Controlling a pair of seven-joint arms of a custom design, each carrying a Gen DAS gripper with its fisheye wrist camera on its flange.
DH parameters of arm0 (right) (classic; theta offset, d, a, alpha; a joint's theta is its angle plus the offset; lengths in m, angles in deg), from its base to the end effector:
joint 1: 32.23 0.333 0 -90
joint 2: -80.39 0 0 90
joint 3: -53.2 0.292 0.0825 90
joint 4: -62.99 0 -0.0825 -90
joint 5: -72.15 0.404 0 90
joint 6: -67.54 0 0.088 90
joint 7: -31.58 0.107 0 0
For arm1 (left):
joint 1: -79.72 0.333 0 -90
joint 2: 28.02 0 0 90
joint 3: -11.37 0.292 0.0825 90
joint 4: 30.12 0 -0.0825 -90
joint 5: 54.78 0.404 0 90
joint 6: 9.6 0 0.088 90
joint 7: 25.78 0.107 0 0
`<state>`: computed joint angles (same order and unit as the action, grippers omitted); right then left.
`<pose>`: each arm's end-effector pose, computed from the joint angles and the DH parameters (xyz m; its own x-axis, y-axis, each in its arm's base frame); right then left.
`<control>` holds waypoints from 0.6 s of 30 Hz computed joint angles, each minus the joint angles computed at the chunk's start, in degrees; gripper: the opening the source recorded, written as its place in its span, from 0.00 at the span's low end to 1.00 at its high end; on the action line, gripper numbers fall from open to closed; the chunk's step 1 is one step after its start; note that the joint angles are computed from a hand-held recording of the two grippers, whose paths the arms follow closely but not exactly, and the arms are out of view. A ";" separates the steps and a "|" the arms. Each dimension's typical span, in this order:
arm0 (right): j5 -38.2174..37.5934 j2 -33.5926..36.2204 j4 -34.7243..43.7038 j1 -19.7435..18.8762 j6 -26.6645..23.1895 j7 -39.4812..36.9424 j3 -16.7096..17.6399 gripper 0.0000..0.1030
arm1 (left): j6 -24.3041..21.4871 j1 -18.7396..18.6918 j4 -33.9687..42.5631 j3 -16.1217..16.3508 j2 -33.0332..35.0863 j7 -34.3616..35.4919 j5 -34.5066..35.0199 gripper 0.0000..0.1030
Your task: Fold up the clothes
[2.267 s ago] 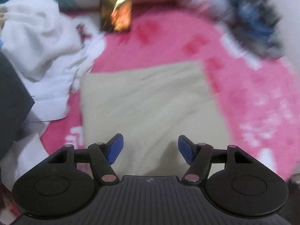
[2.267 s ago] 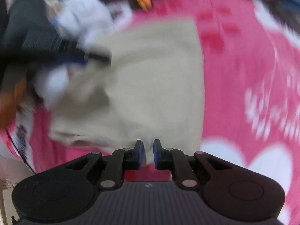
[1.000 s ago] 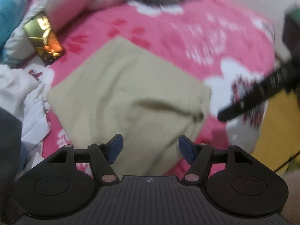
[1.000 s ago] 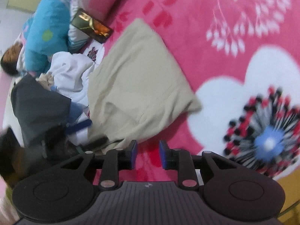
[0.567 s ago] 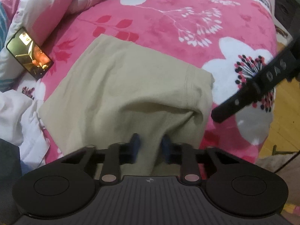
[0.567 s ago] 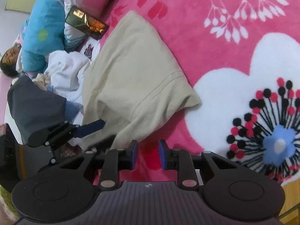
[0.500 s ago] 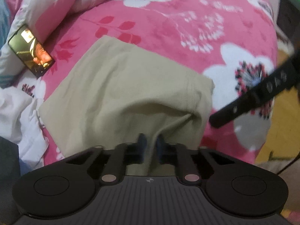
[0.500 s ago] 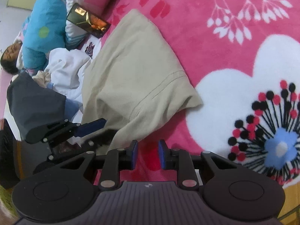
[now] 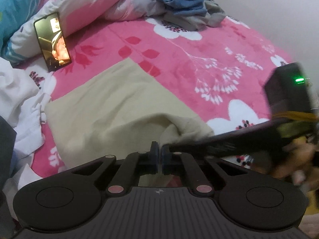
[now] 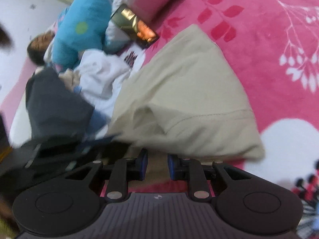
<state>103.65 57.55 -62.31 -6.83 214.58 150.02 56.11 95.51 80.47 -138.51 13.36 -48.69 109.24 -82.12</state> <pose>0.4533 0.2388 0.6107 -0.1145 -0.6903 -0.7144 -0.8547 0.4350 -0.2834 0.4912 -0.0104 0.6673 -0.6556 -0.7415 0.1424 -0.6863 0.5066 -0.5218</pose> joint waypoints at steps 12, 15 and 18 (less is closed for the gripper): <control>-48.96 -2.92 -2.76 -7.69 6.76 -8.19 15.49 0.22 | -1.65 0.67 0.21 1.14 0.16 -0.20 -2.00 0.01; -62.43 -0.80 -2.91 -13.34 10.71 -2.77 20.81 0.21 | -1.84 0.93 0.09 1.24 0.09 0.06 -2.43 0.01; -67.35 1.22 -1.44 -14.83 9.34 4.57 22.20 0.21 | -2.25 1.33 0.14 1.41 0.20 -0.22 -2.52 0.00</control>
<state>36.30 58.77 -63.75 -21.66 223.92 154.59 78.31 93.26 81.80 -138.37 14.76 -48.49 109.02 -84.64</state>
